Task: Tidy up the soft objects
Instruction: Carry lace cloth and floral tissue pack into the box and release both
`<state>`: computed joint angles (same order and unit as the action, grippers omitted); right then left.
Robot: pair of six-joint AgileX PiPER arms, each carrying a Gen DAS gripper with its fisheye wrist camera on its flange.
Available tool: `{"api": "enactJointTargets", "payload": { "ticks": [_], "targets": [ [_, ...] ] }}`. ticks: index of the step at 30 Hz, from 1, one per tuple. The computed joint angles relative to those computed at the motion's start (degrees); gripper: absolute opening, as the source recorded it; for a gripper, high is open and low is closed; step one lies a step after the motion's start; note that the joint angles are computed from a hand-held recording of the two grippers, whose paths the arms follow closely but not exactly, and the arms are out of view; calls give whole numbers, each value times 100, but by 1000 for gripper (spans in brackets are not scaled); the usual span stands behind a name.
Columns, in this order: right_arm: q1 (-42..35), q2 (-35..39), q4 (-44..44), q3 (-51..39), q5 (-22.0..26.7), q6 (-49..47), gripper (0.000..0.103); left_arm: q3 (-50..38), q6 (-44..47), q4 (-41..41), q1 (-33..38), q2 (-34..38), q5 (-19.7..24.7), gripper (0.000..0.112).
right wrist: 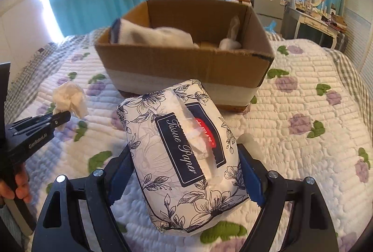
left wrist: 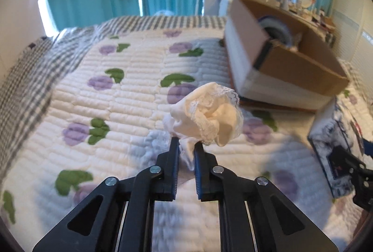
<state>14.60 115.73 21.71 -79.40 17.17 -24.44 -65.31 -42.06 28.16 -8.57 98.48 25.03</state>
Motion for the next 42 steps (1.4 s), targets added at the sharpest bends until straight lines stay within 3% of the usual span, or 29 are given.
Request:
{"api": "enactJointTargets", "payload": {
  "ticks": [12, 22, 31, 42],
  "targets": [
    [12, -1613, 1393, 1096, -79, -1526, 82, 95, -275, 327, -946, -1278, 759, 11],
    [-346, -2236, 1888, 918, 255, -2157, 83, -915, 249, 212, -1327, -1169, 1172, 11],
    [-706, -1239, 1491, -1077, 920, -1804, 83, -3067, 1310, -157, -1041, 283, 1446, 11],
    [-786, 1224, 213, -5005, 2098, -408, 83, -6323, 2351, -1152, -691, 2748, 2289, 12]
  ]
}}
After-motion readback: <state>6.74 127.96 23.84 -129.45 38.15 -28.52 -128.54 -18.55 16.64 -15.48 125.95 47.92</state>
